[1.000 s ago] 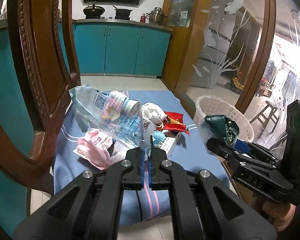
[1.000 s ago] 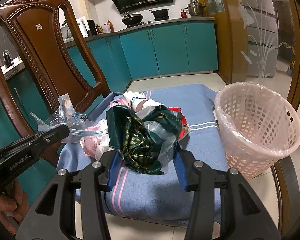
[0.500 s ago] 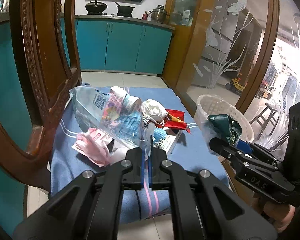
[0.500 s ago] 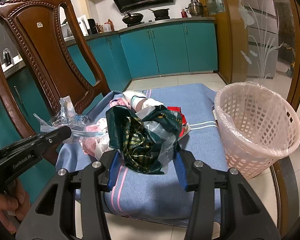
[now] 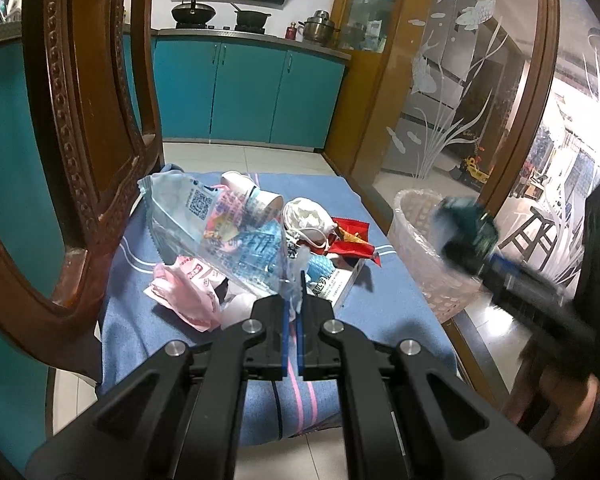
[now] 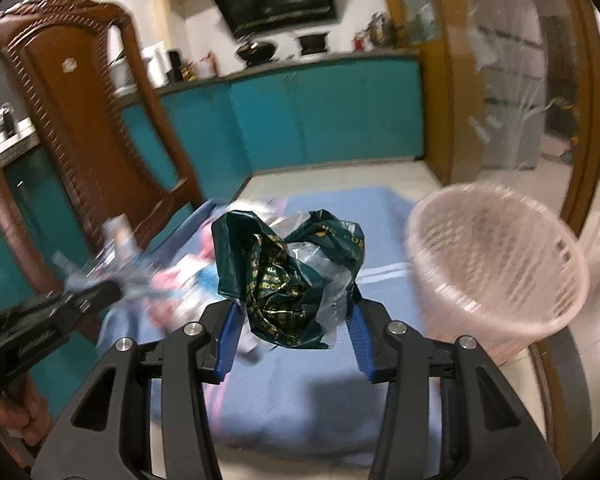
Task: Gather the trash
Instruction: 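Carry the green bag over the pink wastebasket with the right gripper and release it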
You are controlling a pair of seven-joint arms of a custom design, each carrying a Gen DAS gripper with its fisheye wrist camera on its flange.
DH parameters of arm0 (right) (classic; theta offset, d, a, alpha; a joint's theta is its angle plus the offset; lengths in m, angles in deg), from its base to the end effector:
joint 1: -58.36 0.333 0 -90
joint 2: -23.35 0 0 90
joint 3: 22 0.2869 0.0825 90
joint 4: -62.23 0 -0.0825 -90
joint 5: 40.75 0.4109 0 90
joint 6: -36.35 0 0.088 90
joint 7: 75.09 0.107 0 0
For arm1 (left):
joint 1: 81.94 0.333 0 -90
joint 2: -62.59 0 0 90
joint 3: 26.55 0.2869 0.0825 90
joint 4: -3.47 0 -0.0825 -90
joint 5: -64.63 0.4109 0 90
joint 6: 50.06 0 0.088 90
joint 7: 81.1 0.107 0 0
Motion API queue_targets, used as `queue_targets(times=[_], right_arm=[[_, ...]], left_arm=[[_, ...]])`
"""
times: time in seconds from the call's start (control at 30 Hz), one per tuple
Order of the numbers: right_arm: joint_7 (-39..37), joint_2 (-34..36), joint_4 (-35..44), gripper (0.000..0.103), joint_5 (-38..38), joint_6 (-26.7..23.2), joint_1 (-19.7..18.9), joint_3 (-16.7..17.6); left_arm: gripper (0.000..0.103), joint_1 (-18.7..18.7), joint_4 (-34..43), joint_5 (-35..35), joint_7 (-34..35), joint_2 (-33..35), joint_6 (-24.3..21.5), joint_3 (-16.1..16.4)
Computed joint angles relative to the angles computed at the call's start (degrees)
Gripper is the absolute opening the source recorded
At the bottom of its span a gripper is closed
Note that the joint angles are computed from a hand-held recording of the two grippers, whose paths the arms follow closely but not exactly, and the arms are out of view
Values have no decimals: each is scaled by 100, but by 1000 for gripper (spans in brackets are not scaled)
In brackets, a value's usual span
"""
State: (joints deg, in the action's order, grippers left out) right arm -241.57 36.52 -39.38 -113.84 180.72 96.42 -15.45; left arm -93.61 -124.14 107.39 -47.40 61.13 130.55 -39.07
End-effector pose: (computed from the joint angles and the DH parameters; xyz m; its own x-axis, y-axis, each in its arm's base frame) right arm 0.4812 0.4802 0.4419 -0.0243 -0.9809 -0.1932 -0.5134 0.1781 -0.8395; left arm 0.5040 -0.2933 0.4357 -0.2792 -0.9415 0.1888 -0.6134 0.0236 -0.7894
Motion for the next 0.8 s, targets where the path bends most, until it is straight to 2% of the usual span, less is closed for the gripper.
queue_targets(times=[0.1,0.27,0.33,0.43,0.5,0.57,0.67,0.73,0.8], right_arm=[[205,-283,-290,47,-66,-291,-115,-90],[299,-493,-602,47,123,-427,-514,-97],[277,-485,-649,47,263,-416,-656,-99],[270,-452,-702,47,423,-380,-821,-122],[151,-340,-627,54,570,-312,-909,-141],[32,-298,-594,76,866,-336,-953,-142],[627,-518,-768,92,586,-428,-878,-162],[1250,-832,-1047,98,82,-425,-866,-132],[1832,-1116,-1307,99,-361,-498,-910,-37]], left_arm=[[4,115,120,967,-853,0,-114,-46],[4,98,113,1014,-962,-18,-114,-12],[4,126,171,1403,-1282,-33,-190,-37],[4,95,194,1442,-1246,-38,-267,-43],[4,66,196,1340,-1111,-20,-278,-41],[4,48,211,1291,-1007,5,-283,-36],[4,23,261,1437,-1020,33,-340,-43],[4,-9,279,1343,-872,67,-329,-42],[4,-54,346,1269,-684,136,-301,-51]])
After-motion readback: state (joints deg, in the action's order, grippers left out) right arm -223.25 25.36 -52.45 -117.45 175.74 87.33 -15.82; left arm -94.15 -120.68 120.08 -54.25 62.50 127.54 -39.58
